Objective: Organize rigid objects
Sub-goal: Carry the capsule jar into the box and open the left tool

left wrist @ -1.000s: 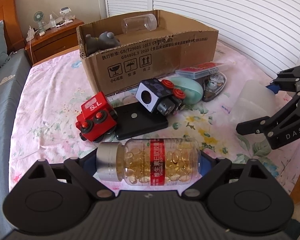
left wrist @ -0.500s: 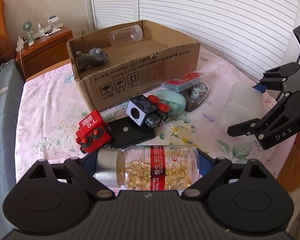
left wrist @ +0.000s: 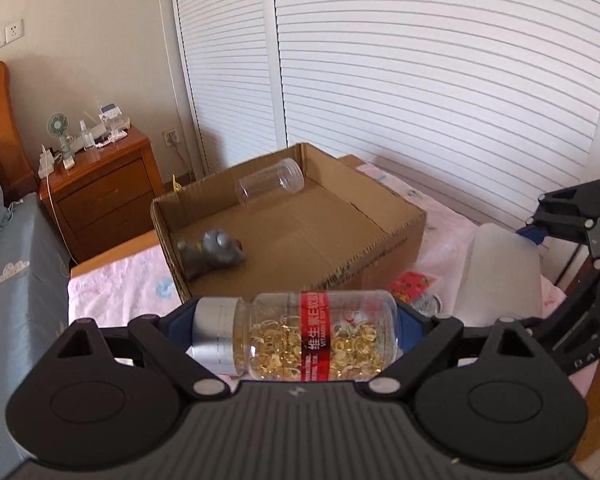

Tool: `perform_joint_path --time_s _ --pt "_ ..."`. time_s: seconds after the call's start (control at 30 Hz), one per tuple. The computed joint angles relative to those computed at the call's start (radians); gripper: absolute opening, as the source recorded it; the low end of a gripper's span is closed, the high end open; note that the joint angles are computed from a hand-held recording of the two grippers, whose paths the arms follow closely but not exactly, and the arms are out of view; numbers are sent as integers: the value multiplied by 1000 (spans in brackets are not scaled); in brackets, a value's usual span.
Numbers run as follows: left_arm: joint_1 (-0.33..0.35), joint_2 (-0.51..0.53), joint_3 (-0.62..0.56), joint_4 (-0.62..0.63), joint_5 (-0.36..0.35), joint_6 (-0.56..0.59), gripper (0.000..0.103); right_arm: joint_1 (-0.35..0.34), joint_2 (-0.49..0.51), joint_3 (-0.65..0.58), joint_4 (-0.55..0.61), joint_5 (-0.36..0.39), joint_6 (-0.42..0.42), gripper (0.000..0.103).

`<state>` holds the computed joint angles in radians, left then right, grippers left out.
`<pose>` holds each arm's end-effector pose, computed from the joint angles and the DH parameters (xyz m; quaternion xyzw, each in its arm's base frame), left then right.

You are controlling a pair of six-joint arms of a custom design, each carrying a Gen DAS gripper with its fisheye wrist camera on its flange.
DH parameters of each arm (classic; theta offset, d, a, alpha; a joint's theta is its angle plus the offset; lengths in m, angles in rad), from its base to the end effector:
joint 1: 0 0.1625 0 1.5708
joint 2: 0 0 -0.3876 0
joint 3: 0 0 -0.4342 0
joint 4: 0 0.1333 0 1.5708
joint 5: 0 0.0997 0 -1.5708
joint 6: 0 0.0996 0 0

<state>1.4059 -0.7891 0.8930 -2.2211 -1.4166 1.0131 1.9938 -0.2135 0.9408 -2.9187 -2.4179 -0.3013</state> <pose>0.0085 -0.8542 0.3603 0.5161 0.8098 -0.2147 0.1783 0.3912 -0.7260 -0.0397 0.1902 -0.8563 0.3016 0.3737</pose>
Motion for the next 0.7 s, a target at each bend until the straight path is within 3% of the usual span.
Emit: perform_joint_path --time_s 0.23,0.5,0.7 --pt "-17 183 -232 -36 39 -53 93 0 35 -96 -23 -11 -59 86" --pt "10 282 -405 86 42 -197 97 3 43 -125 -43 -19 -77 86" --pt "18 151 -194 10 36 -167 99 2 51 -146 -36 -12 -76 86"
